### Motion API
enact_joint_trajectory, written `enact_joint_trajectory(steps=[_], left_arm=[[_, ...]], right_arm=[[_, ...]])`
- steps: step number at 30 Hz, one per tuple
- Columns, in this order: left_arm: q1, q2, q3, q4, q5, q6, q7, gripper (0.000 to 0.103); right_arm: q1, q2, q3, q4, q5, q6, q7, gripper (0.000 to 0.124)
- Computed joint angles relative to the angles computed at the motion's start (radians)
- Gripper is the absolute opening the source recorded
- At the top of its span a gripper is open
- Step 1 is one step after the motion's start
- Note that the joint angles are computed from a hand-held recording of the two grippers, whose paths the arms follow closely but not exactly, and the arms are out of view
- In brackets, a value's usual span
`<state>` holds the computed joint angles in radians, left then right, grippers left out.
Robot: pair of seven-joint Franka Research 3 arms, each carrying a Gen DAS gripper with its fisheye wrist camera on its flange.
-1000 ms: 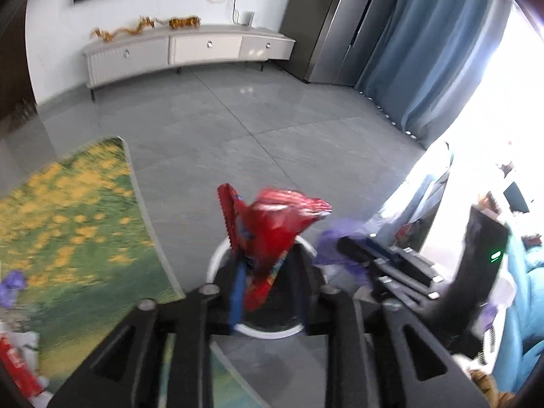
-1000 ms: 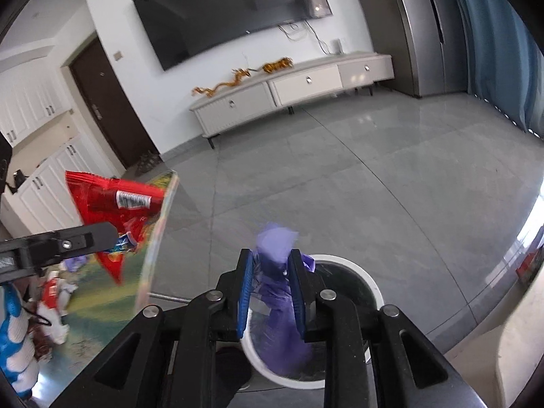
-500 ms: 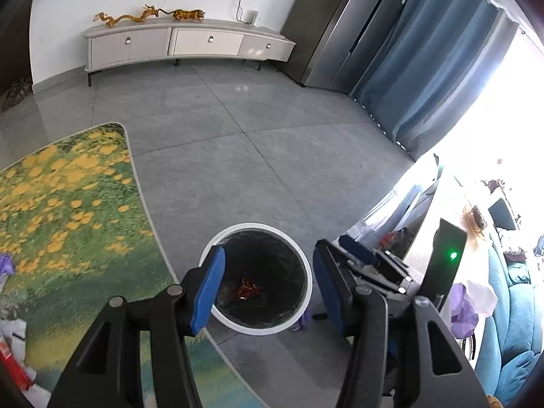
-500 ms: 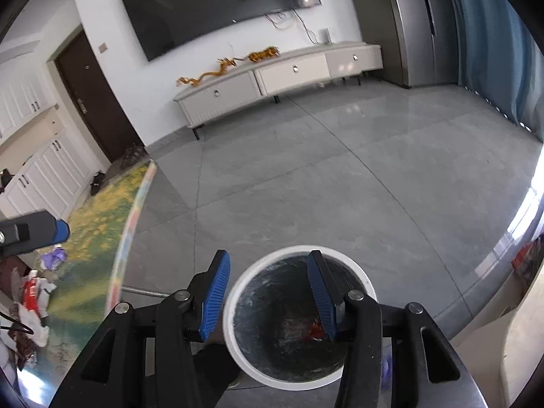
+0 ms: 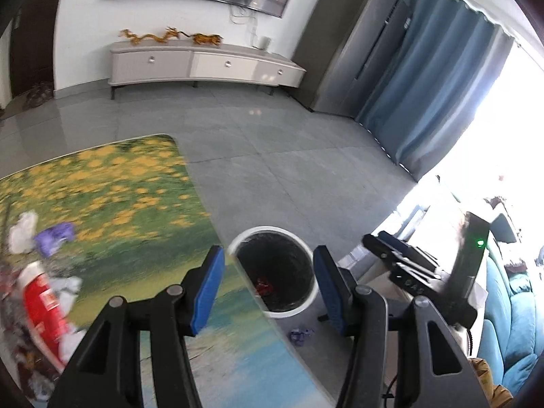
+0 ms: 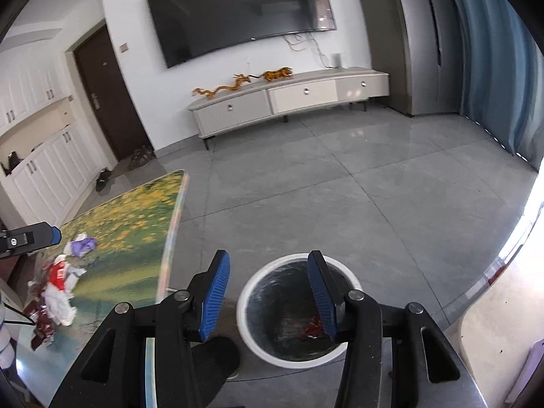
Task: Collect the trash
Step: 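Move both open grippers back over the trash on the table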
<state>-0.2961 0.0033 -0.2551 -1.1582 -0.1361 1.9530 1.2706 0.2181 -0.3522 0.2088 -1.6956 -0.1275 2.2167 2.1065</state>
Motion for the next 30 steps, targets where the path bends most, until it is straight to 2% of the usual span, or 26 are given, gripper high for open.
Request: enact_joint_trajectory(steps=[2,3,5,10,18,22,25,30], left_arm=[[0.022,-0.077,0.023,-0.081,0.0,0.027,0.014,0.054],[0.034,-0.115,0.035,-0.12,0.009,0.04,0.017,0.061],[0.058,-0.196,0.063,-0.201,0.021,0.066,0.019,0.064],[0.121,-0.382,0.142,-0.383,0.053,0.106,0.023,0.065],[0.193,-0.601,0.242,-0.622,0.107,0.115,0.04,0.065],[0.204,-0.673,0.272,-0.715,0.103,0.119,0.04,0.065],[0.198,-0.705,0.287,-0.765,0.081,0.124,0.037,0.065],[0.169,-0.736,0.301,-0.828,0.039,0.126,0.046,0.065]], right_arm=[[0.015,0.02,0.014,0.039,0.002,-0.002,-0.01,0.045],[0.023,0.026,0.019,0.05,0.002,0.0,-0.014,0.045],[0.043,0.051,0.031,0.093,0.002,0.004,-0.029,0.045],[0.106,0.139,0.061,0.229,-0.014,-0.006,-0.048,0.045],[0.257,0.327,0.079,0.477,-0.083,-0.069,-0.043,0.046],[0.34,0.444,0.065,0.626,-0.106,-0.131,-0.053,0.046],[0.389,0.495,0.042,0.686,-0.102,-0.163,-0.07,0.046],[0.451,0.528,-0.005,0.709,-0.074,-0.184,-0.085,0.046]])
